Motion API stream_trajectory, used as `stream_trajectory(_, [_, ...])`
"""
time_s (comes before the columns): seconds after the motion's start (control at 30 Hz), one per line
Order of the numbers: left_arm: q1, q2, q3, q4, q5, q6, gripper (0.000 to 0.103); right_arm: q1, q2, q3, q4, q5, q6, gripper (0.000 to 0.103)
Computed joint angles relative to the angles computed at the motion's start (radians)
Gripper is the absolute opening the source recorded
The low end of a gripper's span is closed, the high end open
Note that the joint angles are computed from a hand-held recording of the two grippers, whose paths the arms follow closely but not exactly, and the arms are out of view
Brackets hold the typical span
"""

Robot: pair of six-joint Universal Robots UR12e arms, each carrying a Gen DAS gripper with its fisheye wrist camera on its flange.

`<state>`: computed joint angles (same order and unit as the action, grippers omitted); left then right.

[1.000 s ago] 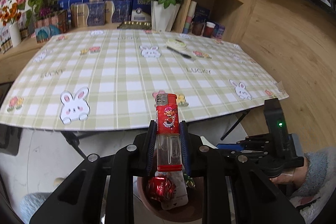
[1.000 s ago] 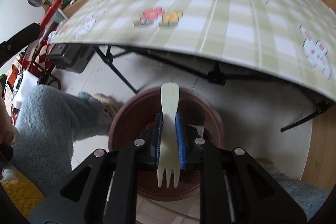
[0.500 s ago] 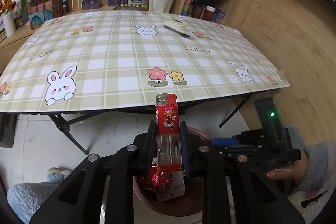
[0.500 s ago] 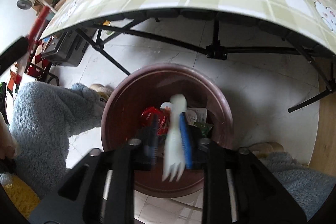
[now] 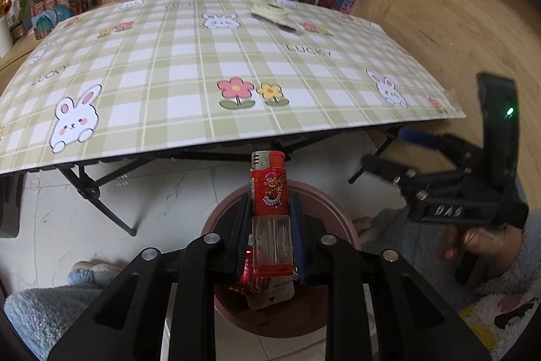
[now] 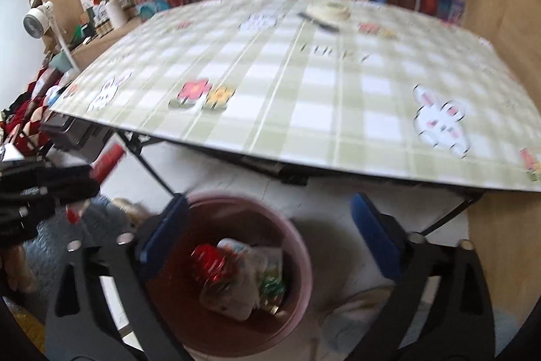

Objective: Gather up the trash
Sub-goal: 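Open the left tool to drop the red lighter into the bin, then raise both open tools back toward the table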

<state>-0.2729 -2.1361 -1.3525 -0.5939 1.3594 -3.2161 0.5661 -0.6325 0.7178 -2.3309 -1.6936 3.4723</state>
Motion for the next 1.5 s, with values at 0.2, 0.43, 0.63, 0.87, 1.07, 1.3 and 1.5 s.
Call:
stream_trajectory(0.2, [-0.008,-0.013,0.021,-0.053,-0.001,0.023,0.022,-0.002,-0.011,0.037,-0.088,-0.047,0.031,0.097])
stream_trajectory(0.43, [-0.018,-0.032,0.053,-0.117,-0.017,0.069,0.022,0.005,-0.015,0.050,-0.118,-0.128,0.054,0.097])
stream_trajectory(0.63, [-0.027,-0.052,0.084,-0.137,-0.060,0.121,0.027,0.002,-0.027,0.075,-0.134,-0.150,0.066,0.097])
stream_trajectory(0.87, [-0.028,-0.045,0.074,-0.030,-0.045,0.115,0.074,-0.001,-0.037,0.095,-0.138,-0.160,0.093,0.097])
stream_trajectory(1.07, [-0.014,-0.042,0.069,0.052,0.028,0.029,0.090,-0.002,-0.033,0.088,-0.129,-0.150,0.090,0.097])
stream_trajectory(1.3, [0.002,-0.056,0.110,0.069,0.091,-0.013,0.093,-0.014,-0.014,0.040,-0.083,-0.110,0.089,0.097])
stream_trajectory(1.5, [0.014,-0.080,0.159,0.071,0.133,-0.021,0.094,-0.035,0.020,-0.039,-0.023,-0.066,0.101,0.097])
